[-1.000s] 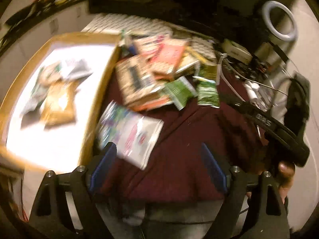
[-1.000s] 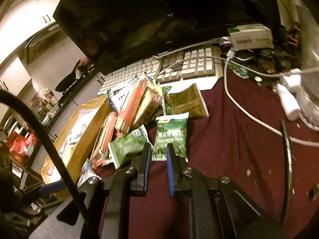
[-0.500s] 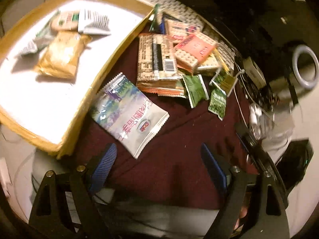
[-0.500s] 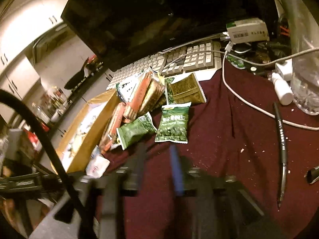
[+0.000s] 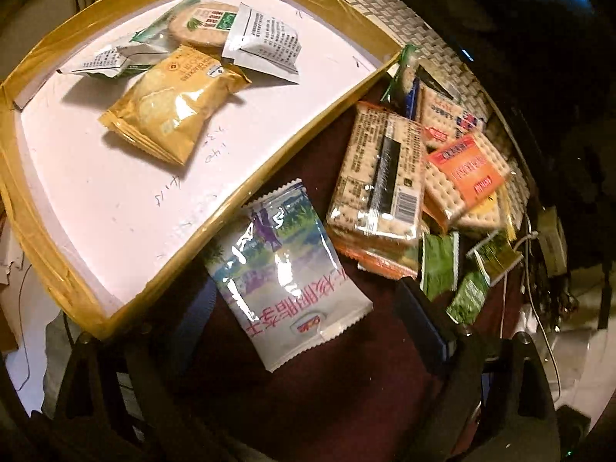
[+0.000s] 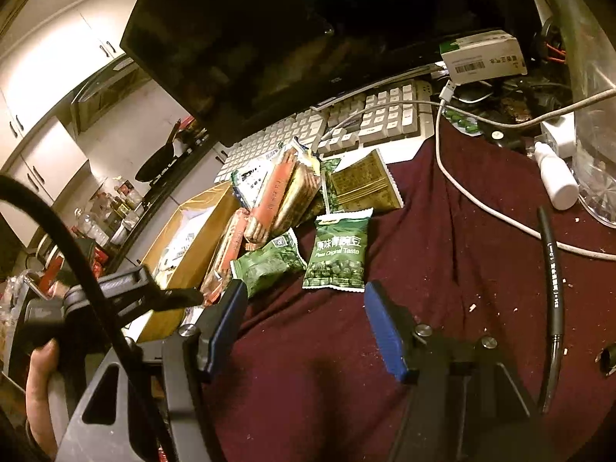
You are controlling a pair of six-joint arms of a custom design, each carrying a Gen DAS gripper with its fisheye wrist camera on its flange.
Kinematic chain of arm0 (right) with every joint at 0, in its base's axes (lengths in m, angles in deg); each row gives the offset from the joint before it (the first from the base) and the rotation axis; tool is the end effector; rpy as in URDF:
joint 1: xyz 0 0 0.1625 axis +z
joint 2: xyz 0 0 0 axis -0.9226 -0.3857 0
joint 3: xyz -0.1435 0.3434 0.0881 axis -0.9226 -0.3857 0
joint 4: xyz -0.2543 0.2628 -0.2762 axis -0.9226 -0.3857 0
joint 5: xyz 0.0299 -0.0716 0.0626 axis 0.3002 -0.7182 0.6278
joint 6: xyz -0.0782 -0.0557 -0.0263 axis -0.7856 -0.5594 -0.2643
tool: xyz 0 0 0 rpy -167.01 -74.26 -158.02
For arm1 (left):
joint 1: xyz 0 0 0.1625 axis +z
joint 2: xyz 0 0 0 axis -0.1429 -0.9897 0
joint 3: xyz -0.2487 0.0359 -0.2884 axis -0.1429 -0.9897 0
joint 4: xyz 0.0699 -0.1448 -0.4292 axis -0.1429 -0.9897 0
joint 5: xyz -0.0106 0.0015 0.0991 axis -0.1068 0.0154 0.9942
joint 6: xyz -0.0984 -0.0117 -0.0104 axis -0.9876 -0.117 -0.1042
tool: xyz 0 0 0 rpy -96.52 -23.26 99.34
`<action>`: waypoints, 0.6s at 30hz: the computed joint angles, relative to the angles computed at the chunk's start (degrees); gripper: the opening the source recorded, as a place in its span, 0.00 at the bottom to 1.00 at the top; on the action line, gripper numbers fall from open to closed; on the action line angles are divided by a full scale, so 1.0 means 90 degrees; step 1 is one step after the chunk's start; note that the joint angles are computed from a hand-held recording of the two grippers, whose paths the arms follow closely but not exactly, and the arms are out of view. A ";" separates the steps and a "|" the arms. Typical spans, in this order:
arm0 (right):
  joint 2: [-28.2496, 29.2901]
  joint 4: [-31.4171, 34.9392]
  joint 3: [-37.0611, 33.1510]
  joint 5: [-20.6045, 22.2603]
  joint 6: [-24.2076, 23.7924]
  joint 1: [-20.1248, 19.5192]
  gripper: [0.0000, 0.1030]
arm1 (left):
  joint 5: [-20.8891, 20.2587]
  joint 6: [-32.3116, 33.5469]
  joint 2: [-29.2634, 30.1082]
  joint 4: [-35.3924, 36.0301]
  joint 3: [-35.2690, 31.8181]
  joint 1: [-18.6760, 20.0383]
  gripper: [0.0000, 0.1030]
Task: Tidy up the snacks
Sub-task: 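Reach the left gripper toward the white printed sachet on the cloth, then grasp the white printed sachet with the left gripper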
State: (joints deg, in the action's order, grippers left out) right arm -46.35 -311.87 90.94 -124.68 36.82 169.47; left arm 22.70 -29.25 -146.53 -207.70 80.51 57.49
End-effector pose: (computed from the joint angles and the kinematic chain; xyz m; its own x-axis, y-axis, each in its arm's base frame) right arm 0.1854 -0.3487 0.0675 -0.9849 -0.0184 0.1722 -0.1428 0.6490 -0.7473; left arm -0.1146 -0.4308 0.2020 -0.8698 -0.3006 -0.3911 -0.0925 0.8782 -0.4693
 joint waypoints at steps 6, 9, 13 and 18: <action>0.0001 -0.0027 0.0022 -0.0015 0.0057 0.0029 0.61 | 0.0035 0.0611 0.0026 0.0294 -0.0060 -0.0052 0.70; 0.0002 0.0051 -0.0001 -0.0067 0.0087 0.0052 0.61 | -0.0202 0.1286 -0.0202 0.0245 0.0107 -0.0100 0.62; -0.0052 0.0295 -0.0043 -0.0110 0.0141 0.0043 0.61 | -0.0425 0.2907 -0.0402 0.0196 0.0432 -0.0406 0.61; -0.0086 0.0951 -0.0315 -0.0650 0.0371 0.0177 0.61 | -0.0272 0.3745 -0.0166 0.0130 0.0439 -0.0477 0.73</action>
